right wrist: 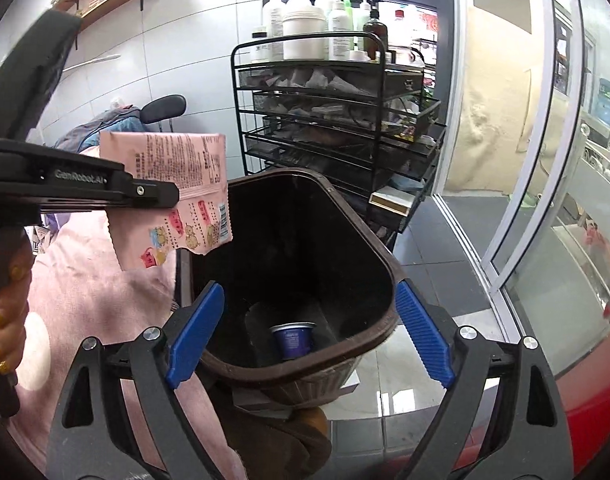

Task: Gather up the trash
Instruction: 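Lower the pink wrapper into the bin and open the left tool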

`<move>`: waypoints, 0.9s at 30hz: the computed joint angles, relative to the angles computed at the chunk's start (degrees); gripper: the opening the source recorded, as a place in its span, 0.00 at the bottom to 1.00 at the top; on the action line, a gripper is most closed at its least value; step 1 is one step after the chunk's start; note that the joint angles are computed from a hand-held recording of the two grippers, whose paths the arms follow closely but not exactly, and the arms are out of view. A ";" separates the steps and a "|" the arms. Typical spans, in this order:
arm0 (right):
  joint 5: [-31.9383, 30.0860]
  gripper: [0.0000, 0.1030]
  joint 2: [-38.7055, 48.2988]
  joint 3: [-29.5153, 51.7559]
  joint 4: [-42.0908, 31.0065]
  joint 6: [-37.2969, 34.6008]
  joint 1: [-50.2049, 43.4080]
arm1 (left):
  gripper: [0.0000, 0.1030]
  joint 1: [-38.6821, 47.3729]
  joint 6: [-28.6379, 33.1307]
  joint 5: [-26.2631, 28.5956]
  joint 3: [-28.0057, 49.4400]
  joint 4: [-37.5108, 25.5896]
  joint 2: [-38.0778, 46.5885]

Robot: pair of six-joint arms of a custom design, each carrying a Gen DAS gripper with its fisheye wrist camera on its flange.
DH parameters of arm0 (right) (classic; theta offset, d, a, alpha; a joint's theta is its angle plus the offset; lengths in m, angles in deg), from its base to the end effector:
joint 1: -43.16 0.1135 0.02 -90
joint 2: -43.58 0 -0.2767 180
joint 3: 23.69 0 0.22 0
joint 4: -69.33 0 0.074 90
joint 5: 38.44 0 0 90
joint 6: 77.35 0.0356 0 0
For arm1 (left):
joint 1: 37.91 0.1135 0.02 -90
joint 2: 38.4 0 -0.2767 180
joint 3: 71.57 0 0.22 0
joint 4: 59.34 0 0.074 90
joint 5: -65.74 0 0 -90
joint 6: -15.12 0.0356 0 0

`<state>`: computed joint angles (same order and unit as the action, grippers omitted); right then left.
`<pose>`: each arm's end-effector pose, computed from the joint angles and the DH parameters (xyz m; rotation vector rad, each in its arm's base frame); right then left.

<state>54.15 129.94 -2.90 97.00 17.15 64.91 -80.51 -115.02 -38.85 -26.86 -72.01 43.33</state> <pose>0.1677 0.0652 0.1220 -0.3113 2.2172 0.1992 0.1724 -0.1464 0.1722 -0.0620 2.4311 -0.3559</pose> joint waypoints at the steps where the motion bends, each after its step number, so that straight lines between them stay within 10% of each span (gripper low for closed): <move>1: -0.14 0.86 -0.21 -0.16 -0.12 0.04 -0.50 | 0.05 0.34 0.32 0.24 0.30 0.11 0.80; 11: -2.27 0.86 1.11 -0.95 1.15 -0.38 -4.77 | 0.10 0.63 1.34 1.23 2.50 -0.28 5.56; 15: -1.87 0.88 1.48 -1.07 1.59 -0.17 -4.61 | 0.59 -0.39 -0.56 -1.43 1.49 -0.85 4.06; 27: -1.90 0.90 1.80 -0.89 1.95 0.40 -4.00 | 0.82 -7.12 -5.62 -12.27 -2.95 -6.70 -9.35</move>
